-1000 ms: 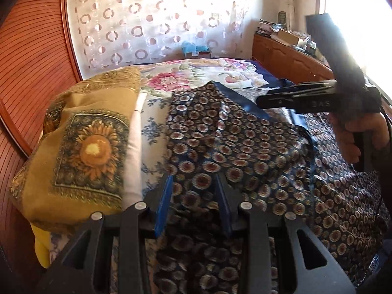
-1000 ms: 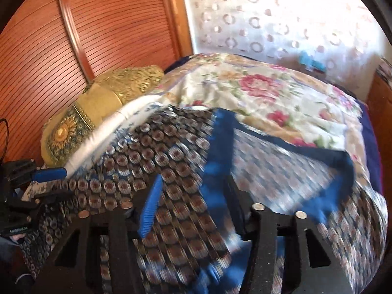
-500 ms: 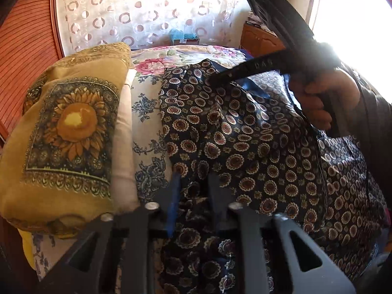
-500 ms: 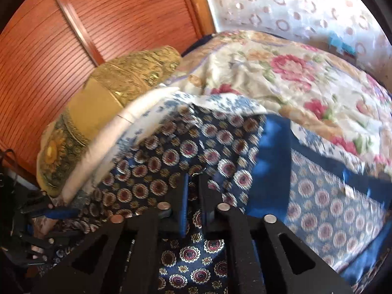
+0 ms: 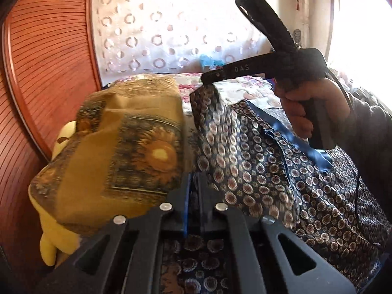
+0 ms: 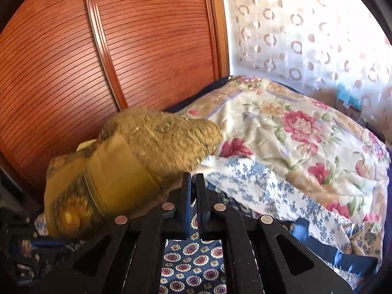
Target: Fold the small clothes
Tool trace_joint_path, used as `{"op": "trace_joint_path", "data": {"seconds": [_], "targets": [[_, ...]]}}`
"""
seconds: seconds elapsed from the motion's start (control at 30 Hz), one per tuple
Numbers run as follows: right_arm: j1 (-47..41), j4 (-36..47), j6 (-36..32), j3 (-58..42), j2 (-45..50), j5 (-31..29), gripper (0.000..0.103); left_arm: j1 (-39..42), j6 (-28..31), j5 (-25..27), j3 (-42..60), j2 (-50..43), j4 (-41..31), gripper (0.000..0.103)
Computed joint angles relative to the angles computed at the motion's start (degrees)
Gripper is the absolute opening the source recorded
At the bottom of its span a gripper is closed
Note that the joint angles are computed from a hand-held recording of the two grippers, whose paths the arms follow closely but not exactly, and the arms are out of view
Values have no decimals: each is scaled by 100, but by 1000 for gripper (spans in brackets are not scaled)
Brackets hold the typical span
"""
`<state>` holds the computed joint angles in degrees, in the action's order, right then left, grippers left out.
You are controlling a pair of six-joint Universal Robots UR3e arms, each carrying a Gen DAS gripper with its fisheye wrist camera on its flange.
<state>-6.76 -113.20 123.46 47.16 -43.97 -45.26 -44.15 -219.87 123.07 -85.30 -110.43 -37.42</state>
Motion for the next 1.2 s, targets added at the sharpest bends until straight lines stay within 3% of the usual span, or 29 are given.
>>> {"op": "trace_joint_path", "data": {"seconds": [0.03,0.1,0.13,0.17,0.23,0.3,0.57,0.7,0.87,1.03,1.2], "targets": [[29,-142,203,-27,40,-99,1,-29,-45,44,22,18,-76,3],[8,-62,299,-128,86,-133,12,-84,-35,72,19,69,-87,10],[-46,-198,329,59,-19,-130,26,-110,2,91,42,77,-83,11],[-104,-283,317,220,-116,-110,34,-159,17,121,1,105,-43,13],[-293,-240,121,533,-373,-37,37,-227,145,138,68,82,76,21],[-537,-372,-90,1062,-760,-8,44,-266,187,89,225,26,45,23],[-2135,-143,-1351,2998,-2343,386,49,-344,364,-499,1383,-785,-259,24],[-3181,593,-2285,3288,-2767,489,50,-478,446,-782,2538,-1573,-834,24],[-4255,911,-2924,3327,-2729,472,49,-636,539,-1107,3676,-2346,-1381,24],[-4954,892,-2821,2764,-2071,364,49,-697,478,-1211,4568,-2938,-2049,24],[-5349,860,-2473,1990,-1323,184,49,-821,495,-868,5052,-3260,-2241,25]]}}
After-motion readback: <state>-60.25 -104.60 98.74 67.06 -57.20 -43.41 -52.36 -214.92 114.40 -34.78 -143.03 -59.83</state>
